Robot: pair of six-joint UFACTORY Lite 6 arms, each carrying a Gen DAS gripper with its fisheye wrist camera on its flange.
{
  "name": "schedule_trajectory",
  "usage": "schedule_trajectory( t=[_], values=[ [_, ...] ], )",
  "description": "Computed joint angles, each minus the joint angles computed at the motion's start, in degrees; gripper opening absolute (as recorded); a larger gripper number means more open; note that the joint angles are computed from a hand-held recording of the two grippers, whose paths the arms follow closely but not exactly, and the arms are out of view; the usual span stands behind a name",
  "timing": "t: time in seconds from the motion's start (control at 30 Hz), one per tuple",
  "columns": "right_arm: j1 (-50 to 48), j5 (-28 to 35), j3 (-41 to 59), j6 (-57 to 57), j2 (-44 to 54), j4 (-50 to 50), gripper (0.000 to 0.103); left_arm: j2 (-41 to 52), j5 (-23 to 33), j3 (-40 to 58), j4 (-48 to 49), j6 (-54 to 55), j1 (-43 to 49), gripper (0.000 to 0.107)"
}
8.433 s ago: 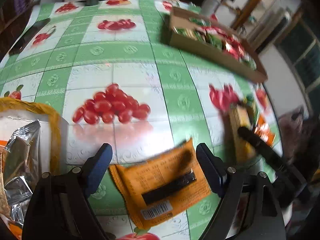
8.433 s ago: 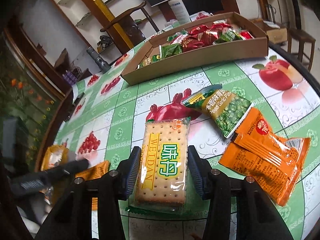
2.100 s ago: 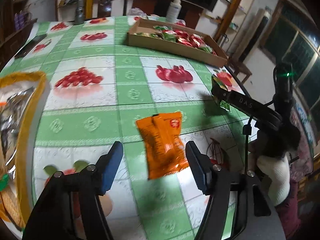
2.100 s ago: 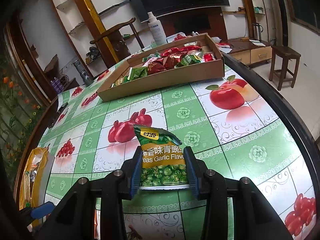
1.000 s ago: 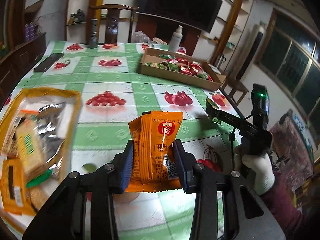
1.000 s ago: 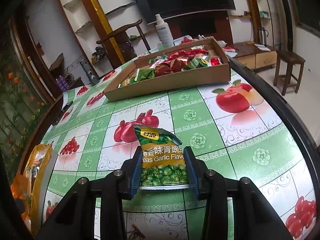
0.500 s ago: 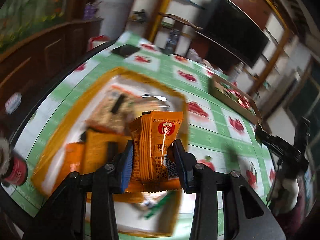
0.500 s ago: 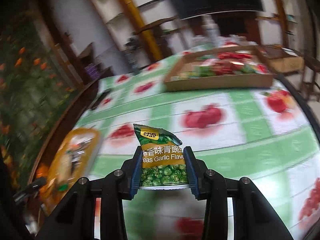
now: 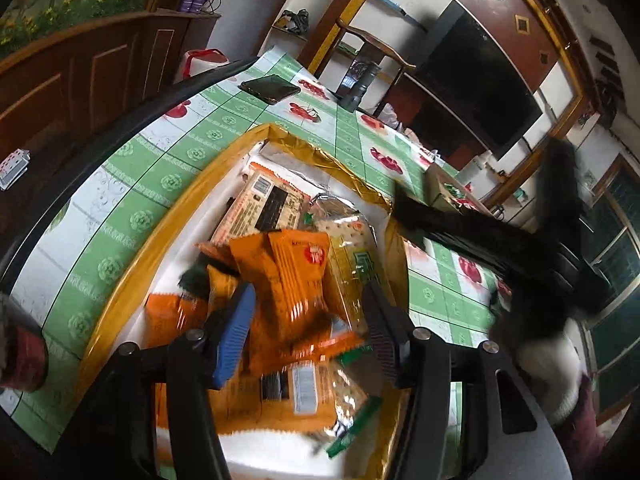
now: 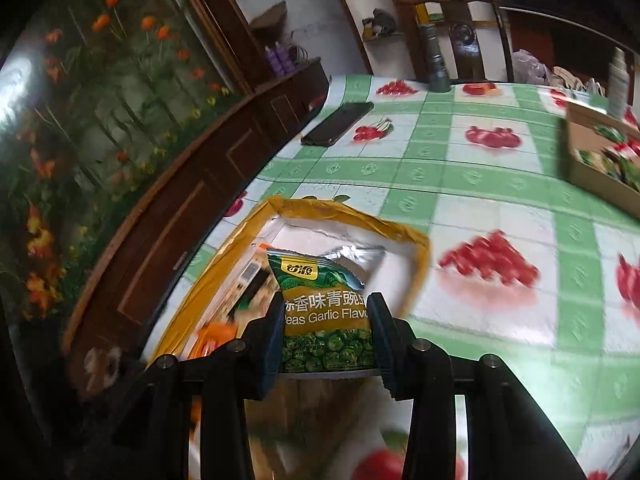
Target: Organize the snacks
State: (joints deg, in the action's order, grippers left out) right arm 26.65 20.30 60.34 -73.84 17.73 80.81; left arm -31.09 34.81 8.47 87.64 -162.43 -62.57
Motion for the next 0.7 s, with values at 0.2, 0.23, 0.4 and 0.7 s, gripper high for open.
schedule_trajectory(
  t=[0.2,0.23,0.4,0.7],
  values=[
    [4.37,-3.05,11.8,14.24,10.08,-12.36,0.045,-8.17,10.17,-2.27,-11.3,4.86,-11.44,0.065],
    [3.81,-2.35,9.99,9.83,8.31,-7.44,0.048,-8.29,12.04,-1.91,-12.59,5.33,-13.06,0.065],
    [0.95,-0.53,0.1,-4.04,-2.46,5.78,0.058,-3.0,17.98,2.42,-14.93,4.47,-18.17,0.065],
    [-11.05,4.97,-36.13,-24.04,-37.6,21.35,0.065,23.43,40.26,27.94,-29.4,14.22,-27.84,0.086]
  ],
)
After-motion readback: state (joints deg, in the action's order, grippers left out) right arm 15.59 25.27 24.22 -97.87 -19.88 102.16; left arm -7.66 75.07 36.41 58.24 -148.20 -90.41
